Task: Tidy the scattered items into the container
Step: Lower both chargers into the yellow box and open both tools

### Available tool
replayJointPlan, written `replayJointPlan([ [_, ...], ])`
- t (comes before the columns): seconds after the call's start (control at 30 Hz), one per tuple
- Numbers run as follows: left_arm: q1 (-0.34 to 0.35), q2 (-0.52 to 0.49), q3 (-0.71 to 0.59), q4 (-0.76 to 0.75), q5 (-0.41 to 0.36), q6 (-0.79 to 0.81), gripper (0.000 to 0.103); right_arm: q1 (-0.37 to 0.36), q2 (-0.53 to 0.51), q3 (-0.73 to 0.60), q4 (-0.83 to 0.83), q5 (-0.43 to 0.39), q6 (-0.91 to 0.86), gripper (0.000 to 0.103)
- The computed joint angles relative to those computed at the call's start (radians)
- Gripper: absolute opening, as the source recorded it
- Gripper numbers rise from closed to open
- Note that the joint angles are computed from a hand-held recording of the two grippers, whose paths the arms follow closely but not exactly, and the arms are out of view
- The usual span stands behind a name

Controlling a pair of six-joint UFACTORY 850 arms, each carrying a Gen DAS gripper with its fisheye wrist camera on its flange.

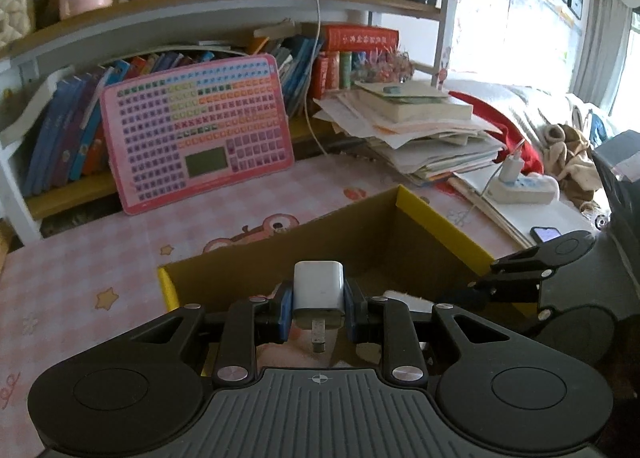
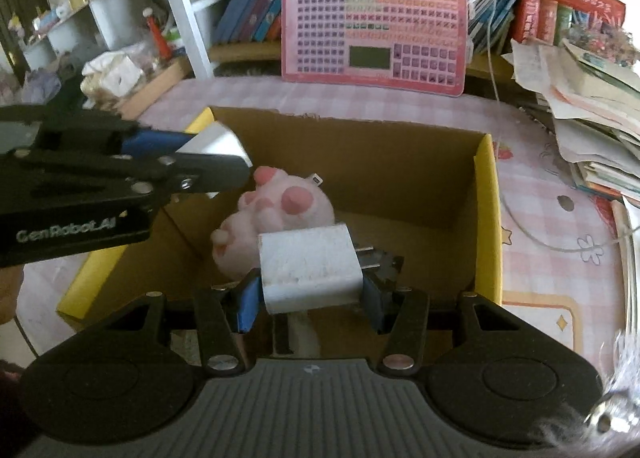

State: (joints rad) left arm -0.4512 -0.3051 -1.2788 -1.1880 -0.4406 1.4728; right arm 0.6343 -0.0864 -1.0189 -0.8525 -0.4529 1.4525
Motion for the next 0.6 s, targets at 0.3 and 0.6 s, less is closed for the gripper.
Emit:
replayJointPlan([
  [0.3,-0.028,-0.128,-0.150,0.167,-0.034,-0.125,0.024,-0.062,-0.071,-0.068,0.206,0.029,-0.299,0.049],
  [0.6,-0.048,-0.189,-0.212,0.298,-0.056,-0.233,0.024,-0.084,-0.096,-0.092,0.337,0.036,-0.446,0.049],
])
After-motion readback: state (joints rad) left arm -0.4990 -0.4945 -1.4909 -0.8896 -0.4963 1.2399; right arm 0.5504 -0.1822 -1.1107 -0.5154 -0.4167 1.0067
